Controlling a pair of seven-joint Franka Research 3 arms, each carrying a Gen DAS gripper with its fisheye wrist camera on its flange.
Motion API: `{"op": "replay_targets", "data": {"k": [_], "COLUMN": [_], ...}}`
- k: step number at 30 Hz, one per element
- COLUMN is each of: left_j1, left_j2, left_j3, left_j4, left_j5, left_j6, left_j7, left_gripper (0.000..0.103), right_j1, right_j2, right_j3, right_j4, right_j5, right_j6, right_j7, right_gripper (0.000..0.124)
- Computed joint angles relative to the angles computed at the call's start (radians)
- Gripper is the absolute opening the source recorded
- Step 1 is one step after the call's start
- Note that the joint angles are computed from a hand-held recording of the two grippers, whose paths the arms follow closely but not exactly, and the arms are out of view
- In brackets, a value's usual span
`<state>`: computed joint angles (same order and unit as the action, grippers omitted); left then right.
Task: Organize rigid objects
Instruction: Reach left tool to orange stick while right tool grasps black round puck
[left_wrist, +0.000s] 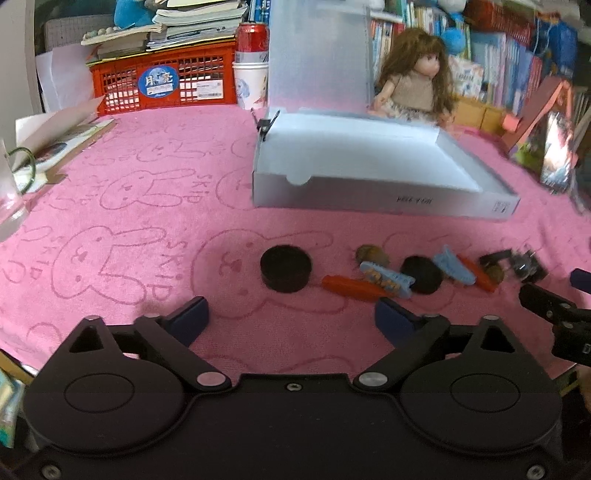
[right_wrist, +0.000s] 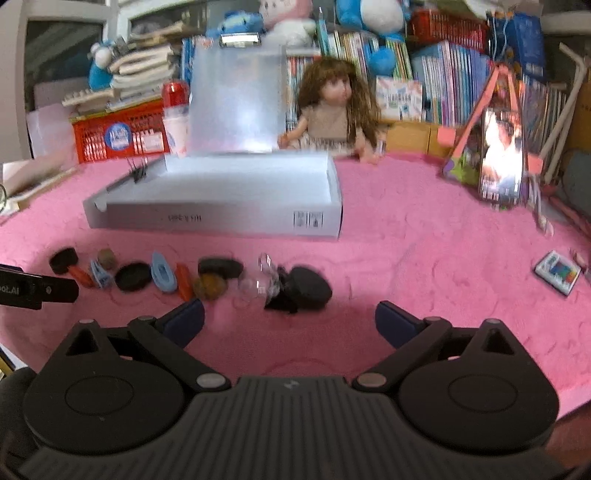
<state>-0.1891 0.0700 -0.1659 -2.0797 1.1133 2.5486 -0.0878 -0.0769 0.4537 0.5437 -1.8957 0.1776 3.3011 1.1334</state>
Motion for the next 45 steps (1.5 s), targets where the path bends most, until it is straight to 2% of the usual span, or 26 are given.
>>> {"op": "replay_targets", "data": {"k": [3, 5, 6, 8, 11, 14, 16, 18, 22, 26, 30, 33, 37, 45], "left_j1": [0.012, 0.017, 0.019, 0.024, 0.031, 0.035, 0.03, 0.023, 0.005, 0.001, -0.003, 0.001, -0.005, 0.009], "left_j2": [-0.018, -0.028, -0.031, -0.038, -0.04, -0.029, -0.016, -0.003, 0.015, 0.028, 0.042, 0.052, 0.052, -0.005], "left_j3": [0.008, 0.008, 0.006, 0.004, 0.003, 0.003, 0.002, 0.003, 0.004, 0.009, 0.016, 0.022, 0.022, 0.014], "left_j4": [-0.019, -0.027, -0.029, -0.036, -0.042, -0.033, -0.019, -0.005, 0.013, 0.019, 0.024, 0.027, 0.025, -0.041], "left_j5": [0.031, 0.054, 0.061, 0.081, 0.109, 0.145, 0.176, 0.207, 0.267, 0.284, 0.314, 0.315, 0.338, 0.328], "left_j6": [0.062, 0.079, 0.084, 0.107, 0.164, 0.213, 0.218, 0.207, 0.158, 0.156, 0.151, 0.175, 0.159, 0.183], "left_j7": [-0.043, -0.064, -0.065, -0.068, -0.065, -0.072, -0.08, -0.089, -0.102, -0.1, -0.133, -0.136, -0.12, -0.144], "left_gripper": [0.078, 0.063, 0.059, 0.046, 0.043, 0.041, 0.042, 0.042, 0.043, 0.043, 0.044, 0.044, 0.044, 0.044], "right_j1": [-0.004, -0.013, -0.023, -0.013, 0.018, -0.008, -0.007, -0.023, -0.014, -0.003, 0.015, 0.027, 0.028, 0.038], "right_j2": [0.006, 0.014, 0.018, 0.018, 0.018, 0.03, 0.038, 0.054, 0.07, 0.086, 0.092, 0.085, 0.078, 0.066], "right_j3": [0.002, 0.008, 0.017, 0.001, -0.042, -0.016, -0.014, 0.01, 0.014, 0.011, -0.002, -0.008, -0.004, -0.011], "right_j4": [0.011, 0.029, 0.033, 0.043, 0.057, 0.076, 0.091, 0.103, 0.123, 0.15, 0.169, 0.165, 0.154, 0.139], "right_j5": [-0.023, -0.026, -0.024, -0.01, 0.005, 0.025, 0.047, 0.067, 0.106, 0.15, 0.2, 0.233, 0.269, 0.293], "right_j6": [0.025, 0.013, 0.009, 0.004, -0.006, -0.045, -0.07, -0.082, -0.096, -0.117, -0.13, -0.124, -0.108, -0.078], "right_j7": [-0.003, 0.014, 0.021, 0.037, 0.048, 0.036, 0.015, -0.017, -0.07, -0.116, -0.149, -0.184, -0.225, -0.256], "right_gripper": [0.094, 0.089, 0.086, 0.08, 0.071, 0.061, 0.057, 0.054, 0.049, 0.046, 0.037, 0.037, 0.037, 0.037]}}
